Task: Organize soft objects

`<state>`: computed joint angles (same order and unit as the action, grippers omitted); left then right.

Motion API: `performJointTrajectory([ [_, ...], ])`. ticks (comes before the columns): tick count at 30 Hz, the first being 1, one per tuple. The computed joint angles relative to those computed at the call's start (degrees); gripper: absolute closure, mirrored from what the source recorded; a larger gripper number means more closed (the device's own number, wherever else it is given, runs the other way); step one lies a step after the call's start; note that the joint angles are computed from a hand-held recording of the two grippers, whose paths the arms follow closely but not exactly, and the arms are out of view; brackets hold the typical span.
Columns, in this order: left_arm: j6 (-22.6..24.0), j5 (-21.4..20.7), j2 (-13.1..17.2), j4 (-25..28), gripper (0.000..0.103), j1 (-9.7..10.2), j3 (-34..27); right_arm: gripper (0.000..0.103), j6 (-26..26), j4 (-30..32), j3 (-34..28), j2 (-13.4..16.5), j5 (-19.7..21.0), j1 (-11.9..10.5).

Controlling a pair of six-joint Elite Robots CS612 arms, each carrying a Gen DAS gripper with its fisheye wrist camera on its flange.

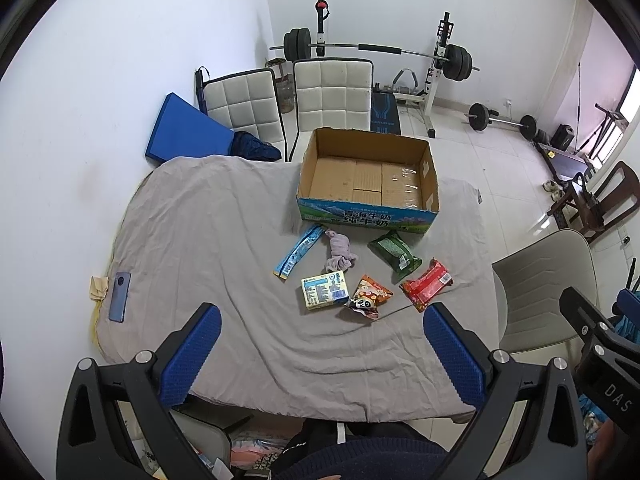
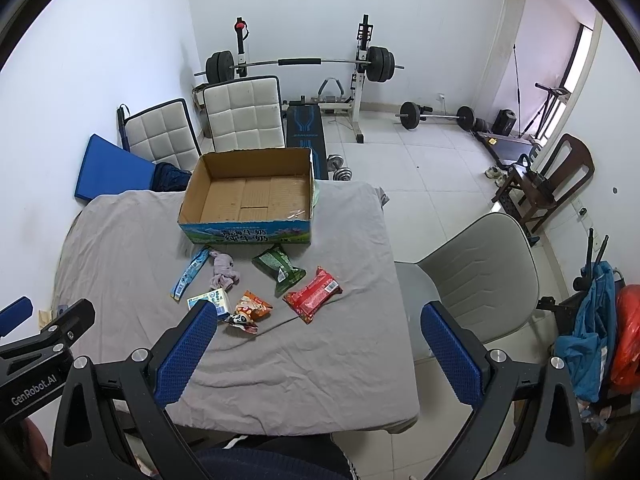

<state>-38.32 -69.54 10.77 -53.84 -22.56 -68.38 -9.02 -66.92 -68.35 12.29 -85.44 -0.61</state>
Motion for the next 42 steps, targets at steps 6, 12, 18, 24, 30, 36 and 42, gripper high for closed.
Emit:
performJointTrajectory([
  [6,0.18,-0.02,-0.15,-0.55,0.000,0.08,0.03,0.000,0.21,-0.50,0.14,0.03,-0.18,0.16],
  [12,0.39,0.08,-0.31,-0.72,0.000,0.16,0.20,0.000,0.10,-0.41,0.00,0.01,-0.10,0.17],
  [18,0.40,0.12,-0.47,-0.74,0.000,0.23,0.40,0.000,0.23,-0.46,0.10,-0.10,-0.01,0.23],
  [24,0.61,0.21,-0.64,-1.03,0.000,0.31,0.62,0.000,0.20,-0.67,0.09,-0.24,0.00,0.37],
  [30,0.66,0.45,-0.67,-1.13,0.000,0.30,0.50,0.000,0.13,-0.74,0.05,-0.36,0.24,0.37],
  [36,0.75,0.27,-0.64,-1.63,0.000,0.34,0.36,0.000,-0.06,-0.68,-0.40,-0.08,0.43,0.17],
  [42,1.09,0.21,-0.83,-2.17,0.000,0.53,0.66,0.000,-0.08,-1.00,-1.08,0.27,0.79,0.07],
])
